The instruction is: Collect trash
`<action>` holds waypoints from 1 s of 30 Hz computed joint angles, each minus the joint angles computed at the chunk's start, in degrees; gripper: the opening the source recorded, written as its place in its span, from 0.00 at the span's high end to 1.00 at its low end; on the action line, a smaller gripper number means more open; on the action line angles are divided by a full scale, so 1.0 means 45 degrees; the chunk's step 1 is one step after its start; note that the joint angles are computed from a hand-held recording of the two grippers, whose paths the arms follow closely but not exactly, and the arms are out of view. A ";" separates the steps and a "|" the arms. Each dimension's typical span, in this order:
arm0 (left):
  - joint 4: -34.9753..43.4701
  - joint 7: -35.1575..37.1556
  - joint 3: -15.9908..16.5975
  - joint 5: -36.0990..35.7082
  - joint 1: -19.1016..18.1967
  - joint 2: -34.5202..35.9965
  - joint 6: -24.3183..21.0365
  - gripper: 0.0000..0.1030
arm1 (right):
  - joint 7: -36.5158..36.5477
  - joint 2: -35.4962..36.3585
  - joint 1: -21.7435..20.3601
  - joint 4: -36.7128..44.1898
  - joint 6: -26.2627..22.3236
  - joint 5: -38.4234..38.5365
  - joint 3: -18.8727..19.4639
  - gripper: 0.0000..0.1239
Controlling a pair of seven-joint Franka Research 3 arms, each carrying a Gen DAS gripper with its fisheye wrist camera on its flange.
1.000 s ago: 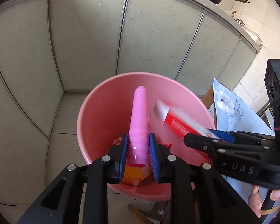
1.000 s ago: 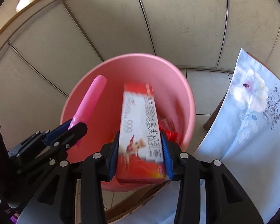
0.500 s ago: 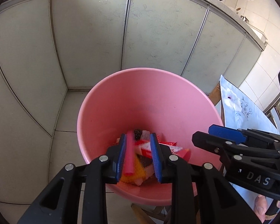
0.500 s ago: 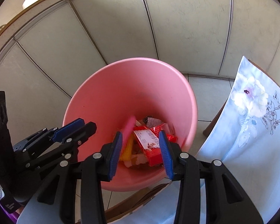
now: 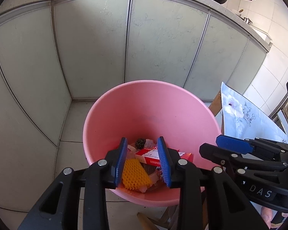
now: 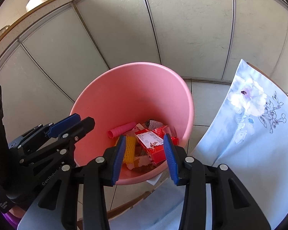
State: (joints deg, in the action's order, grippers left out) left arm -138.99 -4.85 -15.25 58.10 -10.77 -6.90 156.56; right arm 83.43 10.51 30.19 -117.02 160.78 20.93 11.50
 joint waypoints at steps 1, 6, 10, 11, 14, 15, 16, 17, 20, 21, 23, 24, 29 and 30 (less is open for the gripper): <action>0.0004 -0.0024 -0.0015 0.0000 -0.0012 -0.0036 -0.0034 0.69 | -0.0086 0.0010 -0.0022 -0.0066 0.0094 0.0103 0.0037 0.67; -0.0047 -0.0120 -0.0113 -0.0039 -0.0065 -0.0278 -0.0246 0.68 | -0.0425 -0.0251 -0.0106 -0.0474 0.0480 0.0530 0.0128 0.67; -0.0065 -0.0066 -0.0243 -0.0098 -0.0142 -0.0500 -0.0531 0.66 | -0.0760 -0.0636 -0.0140 -0.0995 0.1008 0.0971 0.0209 0.67; -0.0074 -0.0070 -0.0275 -0.0086 -0.0154 -0.0562 -0.0589 0.65 | -0.0845 -0.0730 -0.0140 -0.1113 0.1119 0.1063 0.0219 0.67; -0.0094 -0.0120 -0.0369 -0.0052 -0.0192 -0.0752 -0.0754 0.64 | -0.1105 -0.1028 -0.0120 -0.1493 0.1481 0.1309 0.0244 0.67; -0.0107 -0.0116 -0.0389 -0.0054 -0.0201 -0.0807 -0.0753 0.64 | -0.1182 -0.1114 -0.0097 -0.1630 0.1673 0.1364 0.0249 0.67; -0.0128 -0.0130 -0.0431 -0.0057 -0.0221 -0.0897 -0.0792 0.64 | -0.1138 -0.1215 -0.0036 -0.1816 0.1944 0.1248 0.0218 0.67; -0.0116 -0.0159 -0.0477 -0.0047 -0.0230 -0.0934 -0.0842 0.64 | -0.1084 -0.1333 0.0012 -0.1987 0.2156 0.1126 0.0189 0.67; -0.0086 -0.0169 -0.0611 -0.0064 -0.0304 -0.1071 -0.1021 0.64 | -0.0935 -0.1677 0.0087 -0.2463 0.2630 0.0876 0.0129 0.67; -0.0075 -0.0177 -0.0643 -0.0067 -0.0326 -0.1103 -0.1060 0.64 | -0.1045 -0.1781 0.0085 -0.2607 0.2780 0.1006 0.0154 0.67; -0.0058 -0.0197 -0.0721 -0.0061 -0.0380 -0.1196 -0.1171 0.64 | -0.0930 -0.1844 0.0110 -0.2660 0.2925 0.0856 0.0109 0.67; -0.0053 -0.0213 -0.0749 -0.0055 -0.0399 -0.1231 -0.1215 0.64 | -0.1023 -0.1948 0.0116 -0.2805 0.3093 0.0946 0.0129 0.67; -0.0021 -0.0289 -0.0926 -0.0082 -0.0549 -0.1466 -0.1501 0.64 | -0.2305 -0.2335 0.0245 -0.3099 0.3326 0.2375 0.0197 0.67; -0.0019 -0.0289 -0.0951 -0.0091 -0.0575 -0.1503 -0.1532 0.64 | -0.2588 -0.2413 0.0285 -0.3134 0.3303 0.2772 0.0187 0.67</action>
State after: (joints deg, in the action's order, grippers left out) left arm -139.07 -6.16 -19.53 57.69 -13.36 -13.67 149.67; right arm 71.78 -0.35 31.47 -131.13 175.64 33.41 12.34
